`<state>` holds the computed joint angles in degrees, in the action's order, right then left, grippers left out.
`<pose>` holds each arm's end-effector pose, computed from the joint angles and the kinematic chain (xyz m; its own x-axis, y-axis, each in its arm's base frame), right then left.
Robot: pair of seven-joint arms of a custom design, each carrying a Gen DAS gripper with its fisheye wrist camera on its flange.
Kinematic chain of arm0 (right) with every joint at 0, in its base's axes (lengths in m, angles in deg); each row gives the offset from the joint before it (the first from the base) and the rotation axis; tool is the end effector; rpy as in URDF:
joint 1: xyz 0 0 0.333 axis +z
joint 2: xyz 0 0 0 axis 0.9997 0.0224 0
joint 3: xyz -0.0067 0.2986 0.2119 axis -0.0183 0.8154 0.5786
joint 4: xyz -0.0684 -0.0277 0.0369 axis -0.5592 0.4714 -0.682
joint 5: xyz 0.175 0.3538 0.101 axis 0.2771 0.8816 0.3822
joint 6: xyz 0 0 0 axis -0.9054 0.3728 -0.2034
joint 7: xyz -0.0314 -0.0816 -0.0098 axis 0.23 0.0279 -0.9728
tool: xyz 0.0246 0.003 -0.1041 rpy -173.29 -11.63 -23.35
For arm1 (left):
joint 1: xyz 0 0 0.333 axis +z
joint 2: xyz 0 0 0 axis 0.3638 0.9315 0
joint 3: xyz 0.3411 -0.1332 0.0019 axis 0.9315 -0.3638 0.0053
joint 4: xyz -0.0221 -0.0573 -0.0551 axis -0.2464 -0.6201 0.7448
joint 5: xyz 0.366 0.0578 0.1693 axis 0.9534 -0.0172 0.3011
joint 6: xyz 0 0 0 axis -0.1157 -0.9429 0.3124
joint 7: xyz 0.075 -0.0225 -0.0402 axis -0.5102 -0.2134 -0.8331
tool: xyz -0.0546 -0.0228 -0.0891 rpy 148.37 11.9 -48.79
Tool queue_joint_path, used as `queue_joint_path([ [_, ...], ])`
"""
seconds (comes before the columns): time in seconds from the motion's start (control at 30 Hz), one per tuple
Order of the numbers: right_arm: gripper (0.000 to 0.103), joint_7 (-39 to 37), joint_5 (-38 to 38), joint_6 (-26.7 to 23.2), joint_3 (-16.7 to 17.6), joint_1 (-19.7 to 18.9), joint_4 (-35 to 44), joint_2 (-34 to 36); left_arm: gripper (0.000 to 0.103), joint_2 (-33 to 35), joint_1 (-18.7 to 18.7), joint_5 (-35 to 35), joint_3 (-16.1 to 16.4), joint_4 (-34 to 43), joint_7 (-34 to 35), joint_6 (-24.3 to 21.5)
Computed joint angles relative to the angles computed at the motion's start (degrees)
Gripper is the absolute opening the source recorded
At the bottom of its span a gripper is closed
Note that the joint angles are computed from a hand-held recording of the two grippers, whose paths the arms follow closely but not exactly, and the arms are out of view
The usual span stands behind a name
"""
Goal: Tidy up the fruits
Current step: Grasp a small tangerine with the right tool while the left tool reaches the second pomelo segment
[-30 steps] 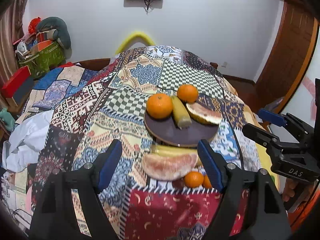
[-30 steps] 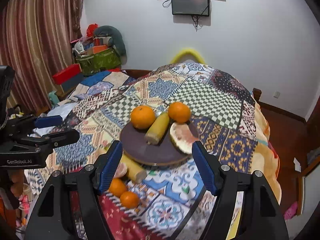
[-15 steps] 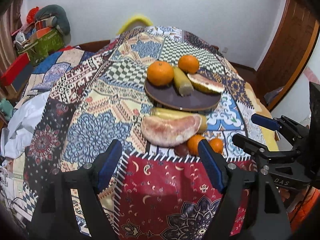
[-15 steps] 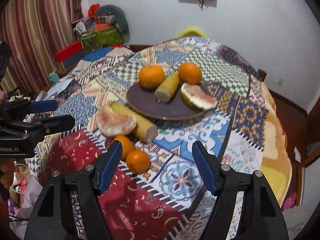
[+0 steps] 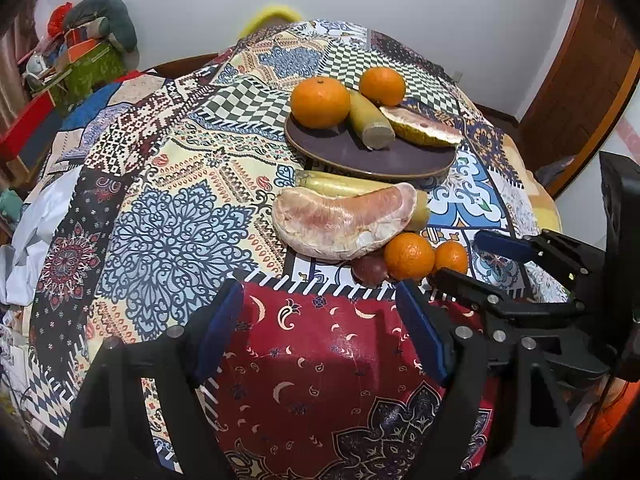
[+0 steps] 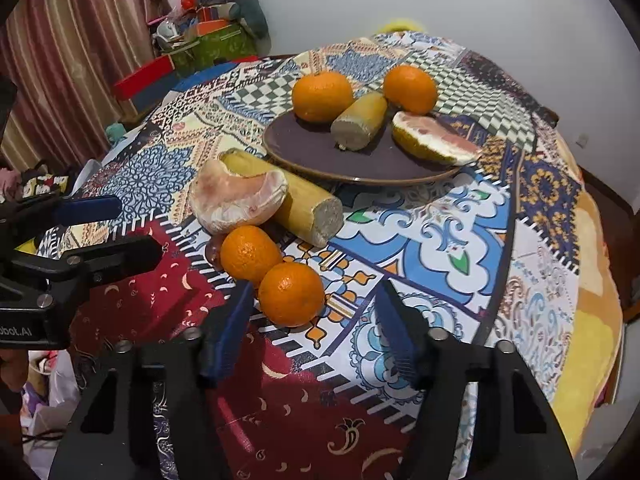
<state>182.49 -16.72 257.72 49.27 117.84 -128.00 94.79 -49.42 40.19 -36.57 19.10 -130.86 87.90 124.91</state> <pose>0.6711 0.2492 0.2387 0.0937 -0.9878 -0.1246 -0.8048 -0.0015 -0.5936 0.7228 -0.0690 0.2657 -0.4808 -0.8717 0.0944 -0.7656 0.3649 -0.5298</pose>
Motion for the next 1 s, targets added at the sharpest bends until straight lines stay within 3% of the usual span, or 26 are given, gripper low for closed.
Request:
queue_joint_path([
  [0.2,0.032,-3.89,-0.81,1.86,9.21,-7.94,-0.15,-0.17,0.078,1.08,-1.48,-0.5,0.98,2.35,-1.5,-2.04],
  [0.3,0.032,-3.66,0.56,2.58,5.51,-4.54,-0.94,-0.57,0.078,1.3,-2.69,-0.73,1.5,3.07,-2.33,-1.45],
  [0.4,0.032,-3.87,1.43,3.75,6.18,-5.54,-2.23,-1.24,0.081,1.68,-4.27,0.02,2.19,4.13,-3.2,-1.34],
  [0.53,0.032,-3.92,2.84,4.75,4.1,-4.29,-4.03,-2.21,0.083,2.66,-7.05,1.23,3.95,6.03,-5.17,-1.51],
  [0.67,0.032,-4.31,3.54,5.34,4.99,-5.6,-5.0,-2.78,0.083,4.18,-11.22,3.6,7.55,8.7,-8.75,-1.98],
  [0.8,0.032,-4.78,3.52,5.71,7.34,-7.97,-5.15,-2.74,0.083,5.47,-12.82,5.29,8.82,10.27,-11.14,-1.8],
  [0.87,0.032,-4.95,3.53,5.67,7.62,-8.22,-4.83,-2.46,0.083,5.95,-12.45,5.67,8.36,10.6,-11.66,-1.43],
  [0.93,0.032,-5.11,3.53,5.75,7.88,-8.48,-4.66,-2.32,0.076,6.2,-11.64,5.95,7.57,10.42,-11.67,-0.39],
  [1.0,0.032,-5.23,3.51,5.8,8.36,-8.93,-4.53,-2.26,0.07,6.63,-9.09,6.02,4.73,10.2,-9.58,-0.63],
])
